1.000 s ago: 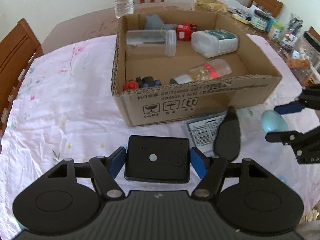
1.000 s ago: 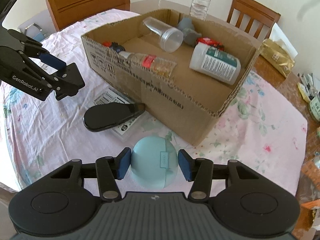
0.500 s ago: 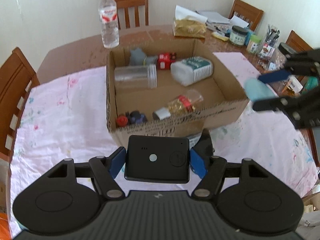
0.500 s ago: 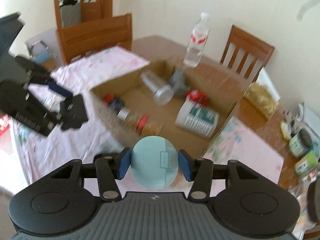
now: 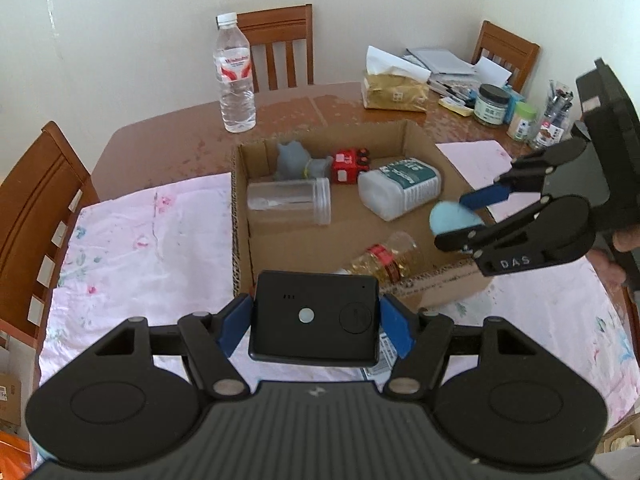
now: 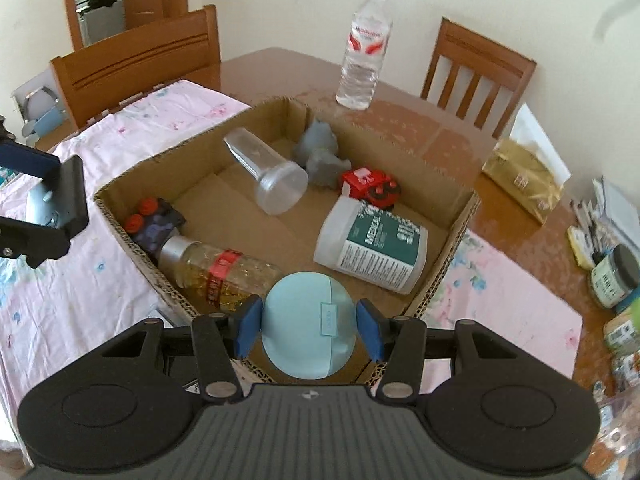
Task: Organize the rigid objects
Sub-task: 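Carry the black case and light blue case into the box and open both tools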
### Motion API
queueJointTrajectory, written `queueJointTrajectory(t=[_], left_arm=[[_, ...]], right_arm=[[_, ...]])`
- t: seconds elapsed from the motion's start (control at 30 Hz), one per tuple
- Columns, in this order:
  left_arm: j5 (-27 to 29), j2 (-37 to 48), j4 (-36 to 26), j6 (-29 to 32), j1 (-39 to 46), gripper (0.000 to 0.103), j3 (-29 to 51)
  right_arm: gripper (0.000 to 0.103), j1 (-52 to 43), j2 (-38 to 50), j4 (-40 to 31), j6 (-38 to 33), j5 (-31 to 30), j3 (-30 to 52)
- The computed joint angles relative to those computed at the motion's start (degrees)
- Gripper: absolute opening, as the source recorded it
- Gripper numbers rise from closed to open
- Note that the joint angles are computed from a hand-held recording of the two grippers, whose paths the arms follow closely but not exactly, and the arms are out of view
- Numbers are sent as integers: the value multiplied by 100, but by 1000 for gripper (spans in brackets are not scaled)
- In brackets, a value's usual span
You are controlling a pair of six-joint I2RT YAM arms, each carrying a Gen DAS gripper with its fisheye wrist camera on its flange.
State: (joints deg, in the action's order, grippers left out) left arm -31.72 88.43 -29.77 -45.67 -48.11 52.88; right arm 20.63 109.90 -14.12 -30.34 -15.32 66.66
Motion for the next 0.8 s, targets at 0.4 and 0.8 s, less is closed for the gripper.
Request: queueJointTrajectory(t=[0.4,0.8], left_arm=[[127,230,418,549,545,69,183],[425,1264,1061,1274,1340,69,726]], right_arm=[[103,57,-697,259,793,133,-468],[103,-114,-1334,285,1174,362,-1166]])
